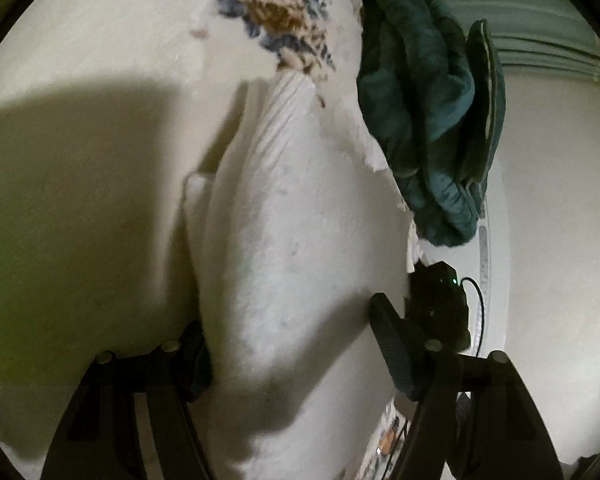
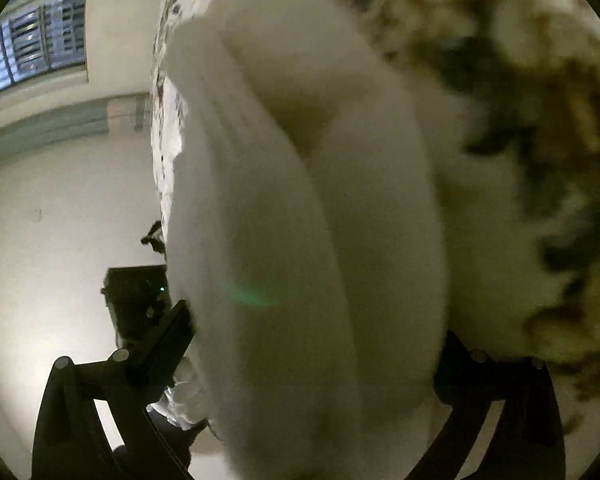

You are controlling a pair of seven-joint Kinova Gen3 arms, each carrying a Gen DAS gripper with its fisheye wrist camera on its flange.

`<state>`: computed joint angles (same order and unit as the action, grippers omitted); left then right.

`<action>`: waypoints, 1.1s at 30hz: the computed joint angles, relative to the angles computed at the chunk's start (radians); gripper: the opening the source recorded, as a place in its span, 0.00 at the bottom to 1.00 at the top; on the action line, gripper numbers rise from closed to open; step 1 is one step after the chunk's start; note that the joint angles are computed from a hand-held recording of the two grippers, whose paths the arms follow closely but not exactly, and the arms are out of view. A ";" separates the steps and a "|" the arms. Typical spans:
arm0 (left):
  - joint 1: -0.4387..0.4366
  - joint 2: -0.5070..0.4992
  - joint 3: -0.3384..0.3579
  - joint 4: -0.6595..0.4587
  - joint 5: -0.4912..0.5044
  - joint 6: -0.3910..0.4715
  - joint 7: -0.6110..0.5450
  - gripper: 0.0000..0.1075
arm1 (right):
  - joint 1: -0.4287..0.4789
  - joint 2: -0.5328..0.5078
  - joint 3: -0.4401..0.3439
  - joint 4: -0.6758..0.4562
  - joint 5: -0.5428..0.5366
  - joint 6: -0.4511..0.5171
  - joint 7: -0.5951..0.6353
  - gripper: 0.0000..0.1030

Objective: Fold small clothes

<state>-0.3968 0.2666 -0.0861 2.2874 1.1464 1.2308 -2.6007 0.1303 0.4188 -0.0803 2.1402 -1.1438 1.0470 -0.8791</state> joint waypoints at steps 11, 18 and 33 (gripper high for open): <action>-0.010 -0.204 -0.059 -0.084 -0.069 0.055 0.187 0.21 | -0.105 -0.216 -0.011 -0.052 0.074 -0.064 -0.244 0.44; -0.095 -0.176 -0.105 -0.361 -0.141 0.196 0.307 0.21 | -0.208 -0.179 -0.053 -0.278 0.051 -0.074 -0.398 0.44; -0.169 0.215 0.018 -0.733 -0.303 0.075 0.418 0.24 | -0.436 0.261 -0.106 -0.826 0.365 -0.185 -0.811 0.44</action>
<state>-0.5654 0.4811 -0.0681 1.5543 0.8433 1.3057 -2.1828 -0.3060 0.6799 -0.1865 1.3144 -0.7790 0.8617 -1.6897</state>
